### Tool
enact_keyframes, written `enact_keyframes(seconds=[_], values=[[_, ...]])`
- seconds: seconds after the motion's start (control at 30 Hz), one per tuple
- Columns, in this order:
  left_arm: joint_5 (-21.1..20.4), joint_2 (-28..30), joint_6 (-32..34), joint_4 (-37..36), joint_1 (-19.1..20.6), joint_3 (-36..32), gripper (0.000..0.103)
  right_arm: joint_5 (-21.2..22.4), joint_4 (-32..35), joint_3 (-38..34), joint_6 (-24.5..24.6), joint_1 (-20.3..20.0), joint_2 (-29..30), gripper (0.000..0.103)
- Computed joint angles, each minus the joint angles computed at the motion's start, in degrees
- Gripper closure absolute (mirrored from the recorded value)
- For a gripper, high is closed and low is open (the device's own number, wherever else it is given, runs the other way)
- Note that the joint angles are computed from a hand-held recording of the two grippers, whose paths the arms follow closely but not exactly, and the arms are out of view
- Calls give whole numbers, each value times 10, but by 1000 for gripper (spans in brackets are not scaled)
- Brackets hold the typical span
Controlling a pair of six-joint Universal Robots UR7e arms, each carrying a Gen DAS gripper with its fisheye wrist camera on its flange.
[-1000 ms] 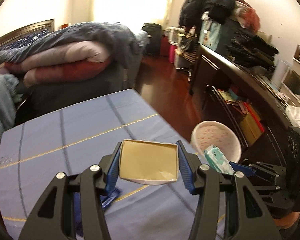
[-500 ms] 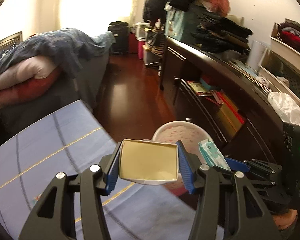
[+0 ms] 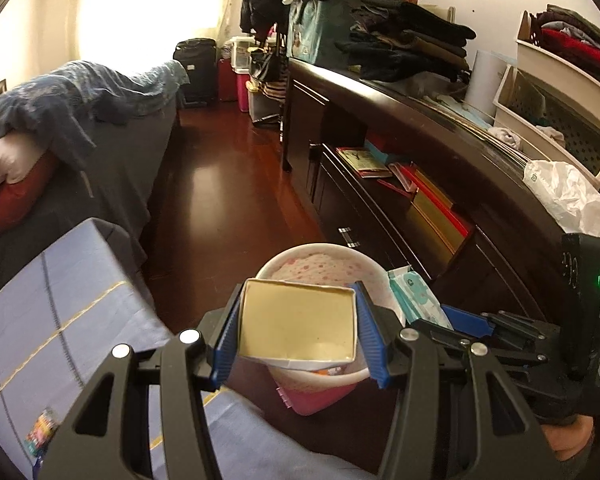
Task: Collect trash
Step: 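Carry tray and wipes to the wastebasket and open both tools to drop them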
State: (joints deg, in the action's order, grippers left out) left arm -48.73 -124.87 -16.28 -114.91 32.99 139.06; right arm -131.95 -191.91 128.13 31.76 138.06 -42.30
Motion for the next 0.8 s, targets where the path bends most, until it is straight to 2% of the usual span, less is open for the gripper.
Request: enact_keyframes(seconds=[0.13,0.4,0.5,0.53,0.6,0.63,0.73,0.8], values=[[-16,49,39,-73,29,9,51,-13,-12,4,0,-17,8,60],[-73,181,89,-214,117,-7,50,-20,-46,3,-13,-61,34,60],[-74,220,98,-249,133,-11,48,-29,-48,-4,-21,-73,47,60],[-78,228,97,-256,139,-13,45,-32,-51,-6,-23,-76,52,60],[-99,249,102,-280,158,-19,27,-29,-62,-11,-34,-86,63,59],[-101,255,101,-288,163,-20,26,-28,-64,-13,-38,-89,67,59],[-120,276,102,-291,184,-31,19,-38,-64,-22,-48,-96,82,49],[-121,274,100,-291,188,-31,18,-47,-52,-26,-45,-95,86,48]])
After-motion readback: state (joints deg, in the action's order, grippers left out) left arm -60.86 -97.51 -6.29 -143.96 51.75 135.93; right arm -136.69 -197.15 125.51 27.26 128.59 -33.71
